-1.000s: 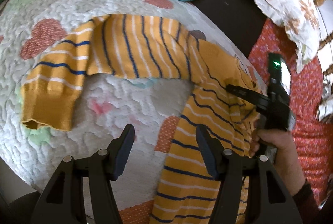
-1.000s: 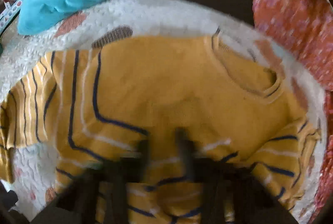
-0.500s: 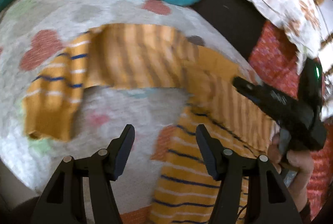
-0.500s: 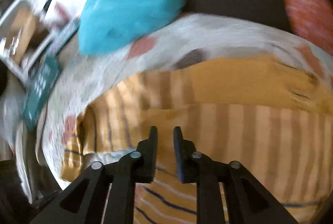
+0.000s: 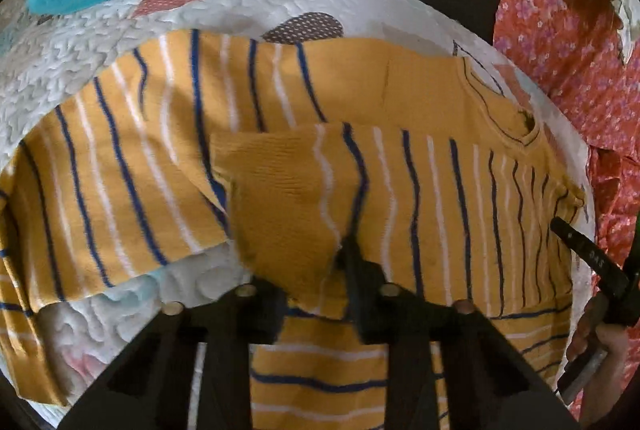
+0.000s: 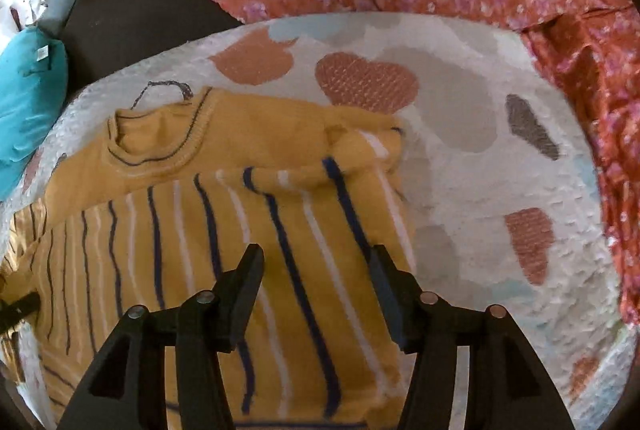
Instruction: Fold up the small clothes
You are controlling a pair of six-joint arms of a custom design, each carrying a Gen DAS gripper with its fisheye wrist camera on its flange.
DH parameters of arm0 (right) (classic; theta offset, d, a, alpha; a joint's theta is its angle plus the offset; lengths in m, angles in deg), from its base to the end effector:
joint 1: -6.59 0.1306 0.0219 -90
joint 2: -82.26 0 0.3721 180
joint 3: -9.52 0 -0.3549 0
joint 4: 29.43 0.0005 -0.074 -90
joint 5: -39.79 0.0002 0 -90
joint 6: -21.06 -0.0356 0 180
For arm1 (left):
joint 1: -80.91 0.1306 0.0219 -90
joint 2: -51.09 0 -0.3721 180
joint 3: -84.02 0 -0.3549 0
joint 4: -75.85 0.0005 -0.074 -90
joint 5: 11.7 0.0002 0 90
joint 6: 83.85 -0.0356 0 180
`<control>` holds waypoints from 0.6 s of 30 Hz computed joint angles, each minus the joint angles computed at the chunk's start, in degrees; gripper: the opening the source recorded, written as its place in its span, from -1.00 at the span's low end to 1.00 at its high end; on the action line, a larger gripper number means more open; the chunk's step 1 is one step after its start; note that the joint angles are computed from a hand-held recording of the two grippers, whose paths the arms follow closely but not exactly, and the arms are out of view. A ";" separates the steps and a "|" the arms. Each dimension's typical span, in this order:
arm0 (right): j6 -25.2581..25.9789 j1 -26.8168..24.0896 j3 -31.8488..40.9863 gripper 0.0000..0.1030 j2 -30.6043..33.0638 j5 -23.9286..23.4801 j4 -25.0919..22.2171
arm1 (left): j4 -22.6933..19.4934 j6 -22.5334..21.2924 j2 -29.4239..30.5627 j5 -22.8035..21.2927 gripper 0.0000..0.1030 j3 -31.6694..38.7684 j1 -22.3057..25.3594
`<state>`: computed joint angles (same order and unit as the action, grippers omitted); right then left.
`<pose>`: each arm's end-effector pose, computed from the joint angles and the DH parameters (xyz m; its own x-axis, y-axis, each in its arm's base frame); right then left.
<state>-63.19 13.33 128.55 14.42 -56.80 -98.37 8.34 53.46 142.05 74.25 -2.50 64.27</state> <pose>0.5613 0.0699 0.4209 -0.8560 -0.2014 -0.4762 -0.2570 0.9649 0.0540 0.4114 -0.1209 0.4189 -0.7777 -0.5328 -0.3337 -0.4639 0.8446 -0.2674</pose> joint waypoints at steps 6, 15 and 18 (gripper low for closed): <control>-2.27 -2.36 1.55 -0.97 1.06 -3.50 -0.81 | 0.05 -0.06 1.61 -1.07 -0.65 1.90 -0.89; -10.77 -9.17 2.98 -0.93 2.27 -4.25 1.11 | -0.37 -0.52 3.06 -0.79 -0.43 2.34 -0.60; -7.80 -8.78 2.88 0.06 2.22 -9.11 0.59 | -0.16 -0.34 2.89 -1.03 -0.41 2.11 -0.75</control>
<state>-70.98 4.55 131.43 16.64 -65.91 -97.78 8.18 53.12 144.94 73.22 -0.39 63.52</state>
